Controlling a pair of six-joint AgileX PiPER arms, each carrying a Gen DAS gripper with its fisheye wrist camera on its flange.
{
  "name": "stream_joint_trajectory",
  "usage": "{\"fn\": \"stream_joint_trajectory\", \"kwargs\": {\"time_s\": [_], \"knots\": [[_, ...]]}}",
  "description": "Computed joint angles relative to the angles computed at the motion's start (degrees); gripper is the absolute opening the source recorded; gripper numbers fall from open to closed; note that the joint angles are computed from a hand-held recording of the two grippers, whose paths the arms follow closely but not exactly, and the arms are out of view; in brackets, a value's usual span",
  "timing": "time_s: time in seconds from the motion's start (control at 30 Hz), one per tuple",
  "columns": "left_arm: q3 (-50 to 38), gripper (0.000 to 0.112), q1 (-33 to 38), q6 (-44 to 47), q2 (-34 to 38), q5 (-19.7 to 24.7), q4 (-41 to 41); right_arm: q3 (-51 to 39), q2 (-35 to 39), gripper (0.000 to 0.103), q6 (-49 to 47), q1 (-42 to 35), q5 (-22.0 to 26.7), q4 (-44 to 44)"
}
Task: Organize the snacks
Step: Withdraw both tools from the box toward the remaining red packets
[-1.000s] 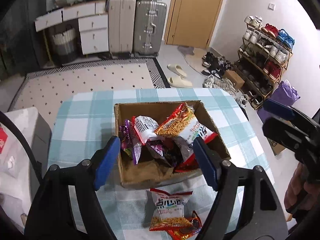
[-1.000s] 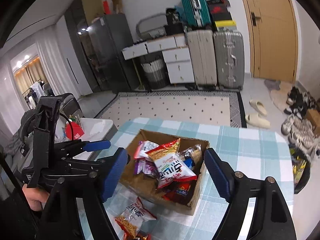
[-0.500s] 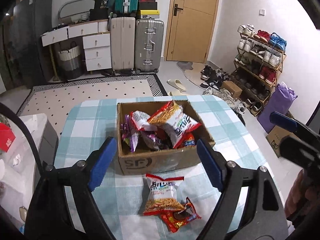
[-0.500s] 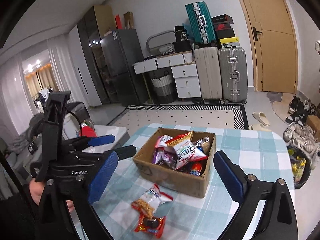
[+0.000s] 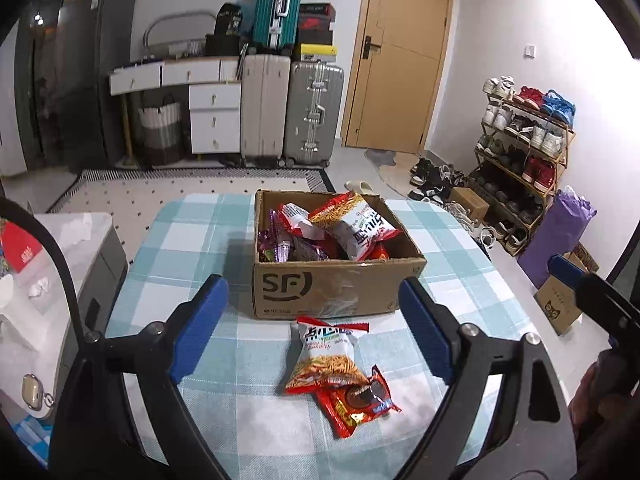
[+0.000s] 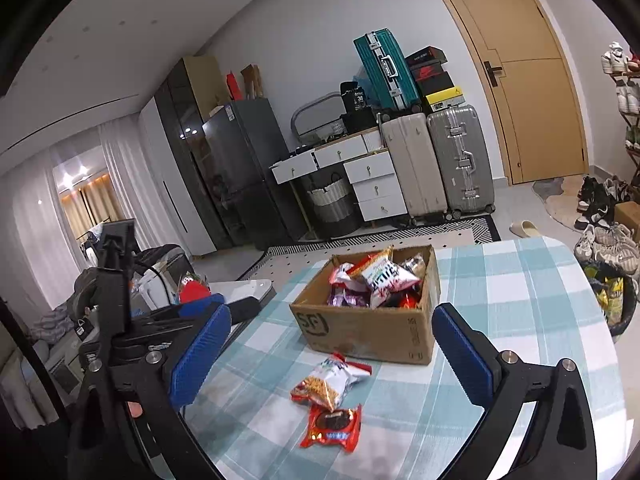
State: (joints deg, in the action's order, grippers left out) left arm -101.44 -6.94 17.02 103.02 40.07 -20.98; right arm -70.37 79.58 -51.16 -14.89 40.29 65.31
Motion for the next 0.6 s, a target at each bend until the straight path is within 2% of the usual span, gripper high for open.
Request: {"fn": "stream_joint_trajectory", "kwargs": {"time_s": [0.07, 0.13, 0.27, 0.4, 0.53, 0.6], "knots": [[4.2, 0.092, -0.2, 0.9, -2.5, -1.9, 0.1, 3.2, -1.4, 0.102, -2.8, -0.3, -1.3, 2.7], [8.8, 0.101, -0.1, 1.6, -4.9, -3.9, -1.2, 5.6, -2.2, 0.102, -5.4, -0.2, -2.7, 4.6], [14.2, 0.102, -0.1, 4.3, -6.6, -6.6, -3.3, 8.5, -2.2, 0.102, -8.2, 0.5, -4.4, 5.9], [14.5, 0.102, -0.2, 3.5, -4.2, -7.2, -2.2, 11.2, -1.3, 0.102, -10.8, 1.7, -6.3, 7.9], [17.2, 0.102, -0.2, 3.8, -2.4, -10.3, -1.3, 12.7, 0.4, 0.102, -11.3, 4.0, -9.4, 6.6], [16.1, 0.102, 0.1, 4.1, 0.1, -9.4, -1.8, 13.4, 1.8, 0.102, -12.4, 4.9, -10.5, 6.7]]}}
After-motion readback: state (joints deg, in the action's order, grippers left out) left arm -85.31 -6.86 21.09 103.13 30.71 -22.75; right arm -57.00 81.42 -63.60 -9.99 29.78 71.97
